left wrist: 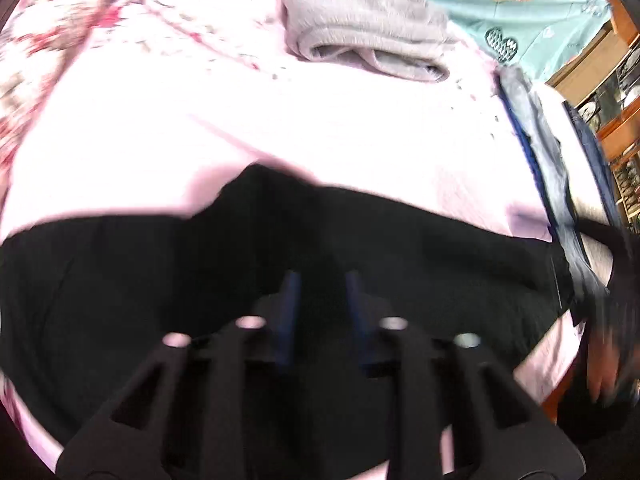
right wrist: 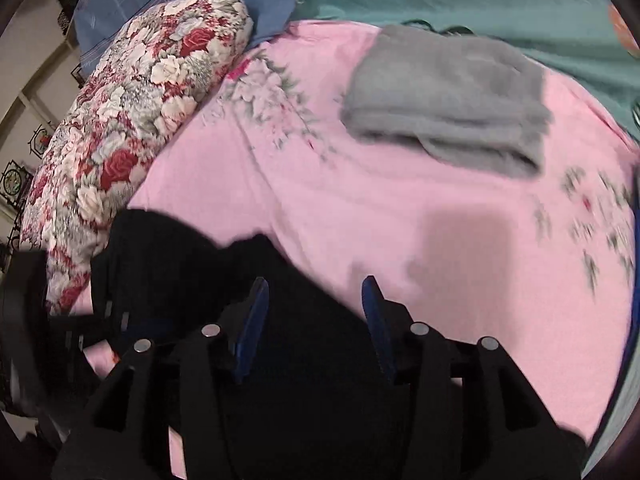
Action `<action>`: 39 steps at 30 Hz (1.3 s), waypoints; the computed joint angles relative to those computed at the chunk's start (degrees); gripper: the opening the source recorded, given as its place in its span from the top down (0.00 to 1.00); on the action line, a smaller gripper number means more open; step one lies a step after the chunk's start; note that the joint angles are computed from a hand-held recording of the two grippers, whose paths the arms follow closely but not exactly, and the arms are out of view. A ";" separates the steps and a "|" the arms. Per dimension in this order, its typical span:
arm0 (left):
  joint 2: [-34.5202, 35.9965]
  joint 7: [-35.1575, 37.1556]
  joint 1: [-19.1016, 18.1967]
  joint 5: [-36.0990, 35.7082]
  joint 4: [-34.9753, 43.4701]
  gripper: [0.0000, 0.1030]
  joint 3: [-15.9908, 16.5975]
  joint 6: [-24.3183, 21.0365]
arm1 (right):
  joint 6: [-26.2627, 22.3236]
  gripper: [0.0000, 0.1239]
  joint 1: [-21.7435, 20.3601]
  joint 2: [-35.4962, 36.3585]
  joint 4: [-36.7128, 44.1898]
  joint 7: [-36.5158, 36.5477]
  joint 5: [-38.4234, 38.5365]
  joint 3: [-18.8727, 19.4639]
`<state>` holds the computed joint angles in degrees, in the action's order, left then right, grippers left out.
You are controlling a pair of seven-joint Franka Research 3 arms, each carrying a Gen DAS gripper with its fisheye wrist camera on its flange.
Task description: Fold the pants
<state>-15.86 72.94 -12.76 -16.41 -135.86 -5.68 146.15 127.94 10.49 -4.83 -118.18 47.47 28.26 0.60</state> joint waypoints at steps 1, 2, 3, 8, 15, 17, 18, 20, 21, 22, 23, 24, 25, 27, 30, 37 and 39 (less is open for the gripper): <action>3.07 -0.90 0.49 0.97 2.25 0.91 -0.24 -0.69 | 0.70 0.60 -0.46 -3.09 -4.22 -1.85 -0.82 -0.46; 5.80 -1.54 1.16 1.82 4.11 0.94 -0.36 -1.41 | 1.19 0.60 -0.79 -5.34 -7.47 -4.07 -0.66 -1.08; 8.19 -3.57 2.15 3.76 5.51 0.97 -0.96 -1.35 | 1.50 0.67 -1.05 -7.90 -11.02 -6.07 -0.17 -1.70; 8.91 -3.03 3.38 3.94 4.88 0.97 -1.86 2.41 | -2.03 0.88 -1.43 -14.99 -21.67 -8.27 2.30 -3.32; 8.20 -2.87 2.90 4.09 2.32 0.97 -2.15 7.05 | -3.77 0.88 -0.31 -14.56 -22.43 -6.54 1.55 -1.41; 7.63 -0.64 2.31 0.90 1.71 0.97 -1.37 7.34 | -3.84 0.88 -0.29 -13.93 -22.43 -4.33 -0.73 -0.41; 7.35 0.92 2.05 -0.91 1.37 0.97 -0.88 7.52 | -3.77 0.88 -0.25 -13.76 -22.66 -3.38 -1.56 -0.18; 7.41 2.53 1.81 -2.88 1.27 0.97 -0.56 7.76 | -3.22 0.88 0.14 -14.30 -23.16 -2.95 -1.81 -0.21; 7.42 2.67 1.87 -3.36 1.29 0.97 -0.55 7.65 | -2.95 0.88 0.32 -14.50 -23.39 -2.67 -1.95 -0.18; 7.51 2.96 1.86 -3.86 1.35 0.97 -0.57 7.72 | -2.80 0.86 0.56 -14.63 -23.55 -2.41 -1.88 -0.16; 7.48 3.44 1.86 -4.49 1.34 0.97 -0.50 7.66 | -2.86 0.84 0.79 -14.76 -23.65 -2.38 -1.76 -0.25; 7.75 3.40 1.91 -4.59 1.58 0.97 -0.63 7.69 | -2.90 0.81 1.05 -14.91 -23.77 -2.38 -1.57 -0.28; 7.88 3.56 1.94 -4.80 1.70 0.97 -0.71 7.79 | -2.75 0.79 1.23 -15.07 -23.97 -2.33 -1.59 -0.23; 7.82 3.90 1.92 -5.19 1.39 0.97 -0.96 8.81 | -2.29 0.79 1.53 -15.70 -24.38 -1.76 -2.09 0.14; 4.48 0.35 2.36 -2.70 -1.04 0.84 -1.74 8.64 | -1.78 0.79 1.29 -17.37 -23.96 -1.07 -0.54 -1.08; -14.08 -13.40 0.36 9.39 -14.37 0.39 -5.76 11.54 | 3.84 0.47 -9.57 -18.21 -20.32 9.75 2.77 -8.39; -16.39 -14.72 -3.14 8.64 -16.60 0.40 -4.37 9.53 | 3.17 0.47 -14.35 -16.08 -18.83 14.18 1.02 -10.80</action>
<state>-32.25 58.22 -15.90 -7.78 -152.46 -10.05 155.68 131.11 -3.86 -20.91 -137.01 61.66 29.28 -10.19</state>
